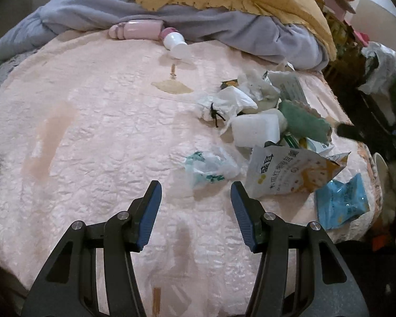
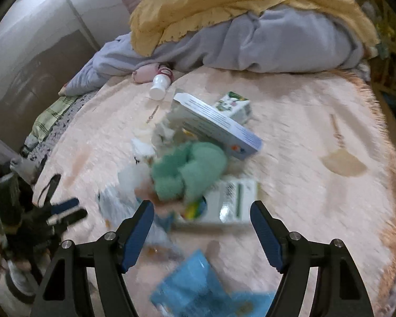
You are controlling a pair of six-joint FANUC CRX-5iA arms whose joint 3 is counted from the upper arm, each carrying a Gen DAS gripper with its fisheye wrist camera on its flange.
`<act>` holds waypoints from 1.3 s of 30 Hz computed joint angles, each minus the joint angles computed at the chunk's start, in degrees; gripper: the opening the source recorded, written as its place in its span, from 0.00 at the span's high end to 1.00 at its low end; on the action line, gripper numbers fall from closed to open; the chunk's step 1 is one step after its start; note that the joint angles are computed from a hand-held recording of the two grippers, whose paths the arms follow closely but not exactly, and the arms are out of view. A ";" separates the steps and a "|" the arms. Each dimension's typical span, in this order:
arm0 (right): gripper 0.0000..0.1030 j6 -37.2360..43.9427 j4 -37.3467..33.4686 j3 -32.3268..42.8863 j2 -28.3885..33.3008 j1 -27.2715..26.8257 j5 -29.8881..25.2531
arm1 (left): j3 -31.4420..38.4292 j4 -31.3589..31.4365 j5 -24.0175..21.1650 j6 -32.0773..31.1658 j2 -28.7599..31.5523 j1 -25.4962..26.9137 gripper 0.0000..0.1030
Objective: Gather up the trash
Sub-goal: 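Grasp the green cloth with the right tool while the left grasps a tissue, then carry the green cloth and tissue to the bucket and release both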
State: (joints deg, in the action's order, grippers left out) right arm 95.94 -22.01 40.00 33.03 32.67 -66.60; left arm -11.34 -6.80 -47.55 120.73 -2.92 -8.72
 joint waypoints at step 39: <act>0.70 7.21 -6.24 -16.68 -15.57 -9.68 9.04 | 18.91 6.20 3.44 -8.54 12.12 -10.65 0.78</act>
State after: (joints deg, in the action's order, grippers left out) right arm 103.15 -28.25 23.32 17.46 22.99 -57.56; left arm 7.57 -0.60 -44.10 112.19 9.20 -19.37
